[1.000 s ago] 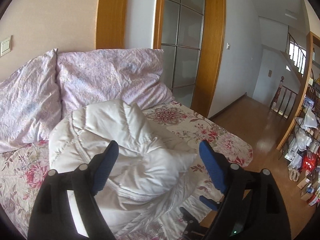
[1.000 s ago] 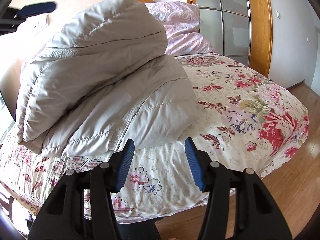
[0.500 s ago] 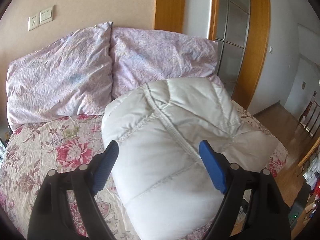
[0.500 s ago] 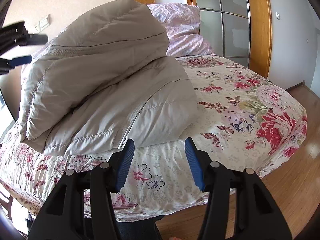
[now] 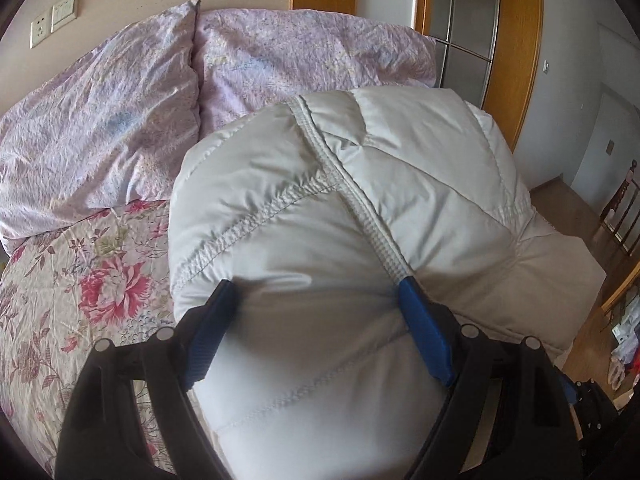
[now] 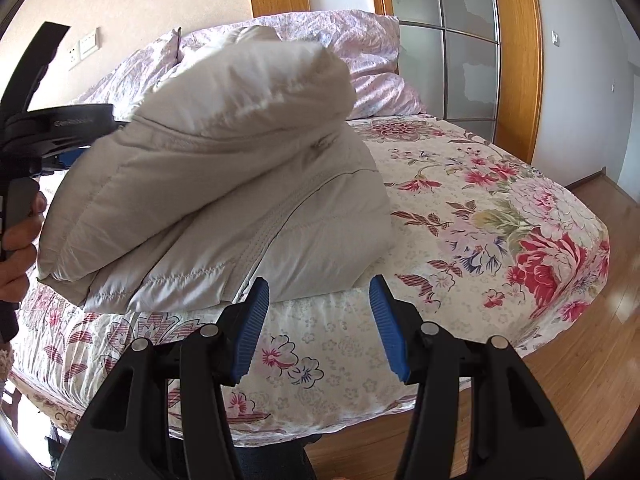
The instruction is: Fold large clothes
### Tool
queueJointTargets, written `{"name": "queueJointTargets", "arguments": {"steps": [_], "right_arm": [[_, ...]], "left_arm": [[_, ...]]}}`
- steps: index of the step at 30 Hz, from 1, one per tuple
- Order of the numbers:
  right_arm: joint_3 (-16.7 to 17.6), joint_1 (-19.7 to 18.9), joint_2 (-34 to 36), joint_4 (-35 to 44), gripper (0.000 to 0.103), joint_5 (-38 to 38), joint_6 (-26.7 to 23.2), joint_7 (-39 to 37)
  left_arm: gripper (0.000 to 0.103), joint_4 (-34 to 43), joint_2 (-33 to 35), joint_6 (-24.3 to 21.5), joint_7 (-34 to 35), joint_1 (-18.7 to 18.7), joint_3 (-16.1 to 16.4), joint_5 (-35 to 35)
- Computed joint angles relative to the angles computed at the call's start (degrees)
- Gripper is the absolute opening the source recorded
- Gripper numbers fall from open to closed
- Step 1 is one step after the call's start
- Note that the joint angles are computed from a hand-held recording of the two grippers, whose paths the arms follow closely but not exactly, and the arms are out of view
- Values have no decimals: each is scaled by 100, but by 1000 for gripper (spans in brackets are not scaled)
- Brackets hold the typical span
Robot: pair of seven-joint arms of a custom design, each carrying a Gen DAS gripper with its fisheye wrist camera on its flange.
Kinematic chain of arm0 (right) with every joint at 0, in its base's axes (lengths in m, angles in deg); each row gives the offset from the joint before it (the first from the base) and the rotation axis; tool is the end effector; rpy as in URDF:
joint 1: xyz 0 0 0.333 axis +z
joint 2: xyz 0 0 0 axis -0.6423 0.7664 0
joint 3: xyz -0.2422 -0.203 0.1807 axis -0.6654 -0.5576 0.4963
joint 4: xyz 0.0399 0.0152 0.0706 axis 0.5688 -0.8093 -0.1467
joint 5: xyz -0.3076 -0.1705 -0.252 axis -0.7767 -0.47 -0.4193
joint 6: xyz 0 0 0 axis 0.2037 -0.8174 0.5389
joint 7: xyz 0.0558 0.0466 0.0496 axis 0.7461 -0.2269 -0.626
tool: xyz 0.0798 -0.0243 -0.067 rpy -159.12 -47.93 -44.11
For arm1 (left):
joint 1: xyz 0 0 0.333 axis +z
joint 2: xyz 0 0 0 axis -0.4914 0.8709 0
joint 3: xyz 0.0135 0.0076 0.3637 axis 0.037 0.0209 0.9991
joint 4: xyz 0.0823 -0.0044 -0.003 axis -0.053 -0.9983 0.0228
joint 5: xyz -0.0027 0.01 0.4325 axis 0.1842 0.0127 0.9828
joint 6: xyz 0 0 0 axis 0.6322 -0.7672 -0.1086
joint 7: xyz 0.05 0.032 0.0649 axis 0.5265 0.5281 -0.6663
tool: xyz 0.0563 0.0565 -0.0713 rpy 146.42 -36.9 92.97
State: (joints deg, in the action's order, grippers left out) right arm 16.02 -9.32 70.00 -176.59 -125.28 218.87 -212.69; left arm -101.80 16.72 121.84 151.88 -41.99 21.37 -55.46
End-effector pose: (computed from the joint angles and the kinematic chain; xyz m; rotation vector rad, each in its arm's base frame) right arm 0.4972 0.3730 0.3700 -1.3630 1.9563 -0.8742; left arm 0.6669 -0.2570 0.4409 -1.3254 2.1364 -0.9865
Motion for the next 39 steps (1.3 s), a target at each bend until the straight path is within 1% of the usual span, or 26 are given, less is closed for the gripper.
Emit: {"name": "queueJointTargets", "arguments": {"steps": [2,4,6,7,9,13,14,16,18,21,22,24,27,29,30,31,33,34,36,37,39], "right_arm": [[1,3,-42,-25,55,-38,1,-4],[12,5,-84,-42,55,-86,-5,-13],[28,-2,-140,-62,55,-141,33,-15],[36,-11,-180,-75,55,-176,86,-12],[62,-20,-302,-121,55,-314,182,17],[160,-34,-516,-53,55,-566,179,-242],[171,-52,-531,26,55,-622,212,-351],[163,-108,-523,213,55,-819,375,-453],[122,-187,-455,480,55,-1017,630,-523],[32,-298,-162,1075,55,-969,986,-913],[0,-313,-26,1300,55,-828,1034,-1150],[-82,-318,277,1782,55,-397,1067,-1750],[-206,-408,756,2444,54,604,1331,-2732],[-228,-488,1038,2794,53,1330,1338,-3333],[-235,-521,1179,2966,48,1642,1285,-3614],[-260,-524,1300,3121,47,1875,1176,-3834],[-382,-491,1456,3309,45,2145,1030,-4024],[-458,-477,1492,3328,44,2242,1021,-4041],[-555,-498,1549,3320,34,2545,1056,-4147],[-582,-528,1569,3278,32,2736,1098,-4219],[-676,-547,1589,3139,24,3009,1219,-4266]], "left_arm": [[83,25,61,35,-12,-65,19,38],[83,31,113,69,69,27,-128,-10],[83,39,144,85,106,18,-134,-9],[83,34,134,85,144,83,-202,-49],[82,-8,86,96,352,452,-582,-267],[82,-140,-80,107,1053,1388,-1544,-972],[83,-165,-118,144,1231,1566,-1725,-1156],[84,-214,-211,271,1485,1742,-1887,-1419],[84,-238,-302,400,1545,1624,-1717,-1479],[84,-211,-366,493,1368,1234,-1210,-1375],[84,-182,-371,466,1222,1007,-925,-1278],[84,-116,-343,403,952,678,-492,-1097],[84,25,-231,308,494,218,115,-745],[84,126,-140,235,303,167,233,-600],[84,187,-91,186,209,139,290,-526],[84,244,-42,149,109,94,358,-446],[84,366,64,85,-22,81,398,-314],[84,418,114,65,-45,118,360,-275],[85,523,213,46,-51,204,247,-229],[87,557,254,64,-34,252,181,-219],[90,632,341,116,0,305,83,-198]]}}
